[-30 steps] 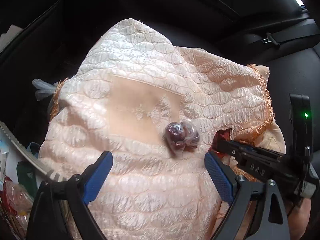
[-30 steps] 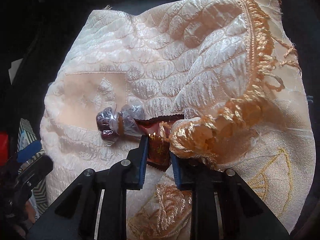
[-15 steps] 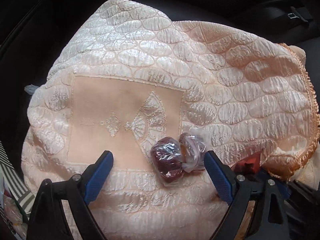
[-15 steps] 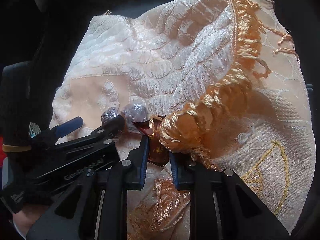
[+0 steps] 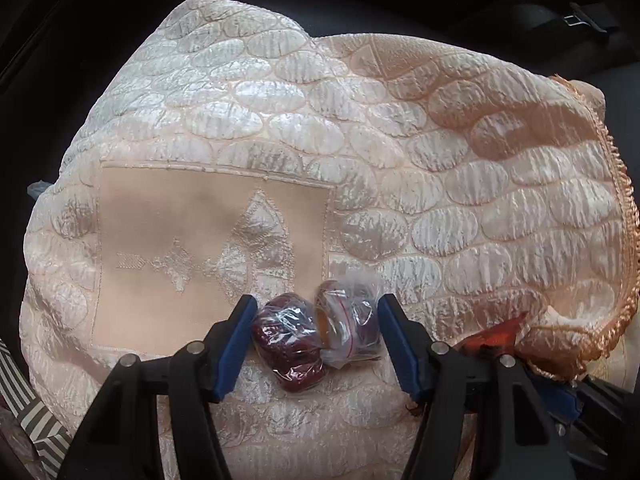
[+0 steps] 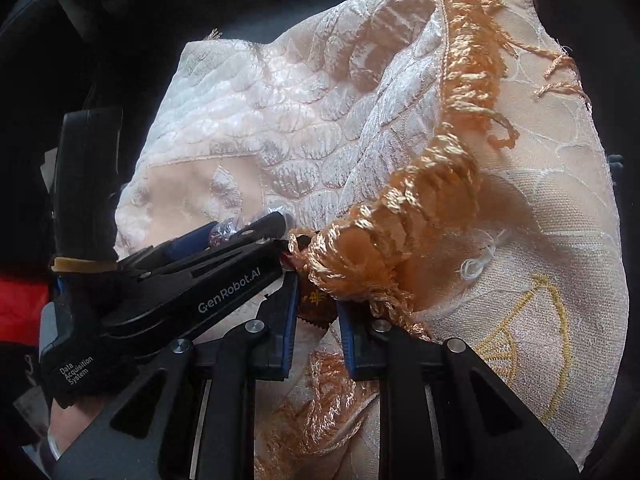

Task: Organize snacks
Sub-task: 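Grasp clear-wrapped dark candies with left tool while right tool grasps red candy, then carry dark candies and red candy into the tray and open both tools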

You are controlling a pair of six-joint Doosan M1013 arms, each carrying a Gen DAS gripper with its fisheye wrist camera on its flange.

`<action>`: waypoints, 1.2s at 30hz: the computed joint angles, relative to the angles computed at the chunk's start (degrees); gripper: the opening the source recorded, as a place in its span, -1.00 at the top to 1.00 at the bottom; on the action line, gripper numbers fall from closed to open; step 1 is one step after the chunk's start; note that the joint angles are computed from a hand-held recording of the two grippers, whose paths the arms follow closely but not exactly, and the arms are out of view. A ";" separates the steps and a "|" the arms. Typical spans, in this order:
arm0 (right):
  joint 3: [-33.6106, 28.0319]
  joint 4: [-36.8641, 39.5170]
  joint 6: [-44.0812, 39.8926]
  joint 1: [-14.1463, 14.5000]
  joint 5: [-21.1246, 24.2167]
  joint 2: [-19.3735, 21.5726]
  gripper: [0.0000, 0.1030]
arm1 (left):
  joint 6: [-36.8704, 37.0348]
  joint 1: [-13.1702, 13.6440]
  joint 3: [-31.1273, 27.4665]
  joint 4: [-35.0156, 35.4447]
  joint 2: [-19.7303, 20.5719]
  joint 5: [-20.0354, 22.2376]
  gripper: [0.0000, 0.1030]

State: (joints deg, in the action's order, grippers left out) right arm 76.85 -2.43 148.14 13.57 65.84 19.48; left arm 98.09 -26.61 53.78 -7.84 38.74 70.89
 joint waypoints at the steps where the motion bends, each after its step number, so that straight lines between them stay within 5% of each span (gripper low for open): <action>1: 0.09 0.05 0.00 -0.02 -0.17 -0.06 0.69 | 0.56 0.13 0.57 -0.35 -0.39 -0.61 -0.21; 5: 0.05 -0.19 -0.22 0.09 -0.40 -0.06 0.67 | 2.07 1.13 2.57 -0.92 -2.42 -2.63 0.08; 21: -1.61 0.88 -4.04 1.43 -3.62 0.73 0.66 | 5.88 5.41 7.74 -3.59 -8.19 -4.98 0.13; 36: -6.05 -0.41 -6.20 8.34 -4.03 2.29 0.65 | 12.13 11.90 18.32 -6.84 -18.64 -11.28 0.13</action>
State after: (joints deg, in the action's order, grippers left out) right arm 70.80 -2.84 141.94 21.91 61.81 21.77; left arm 110.21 -14.71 72.10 -14.68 20.11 59.61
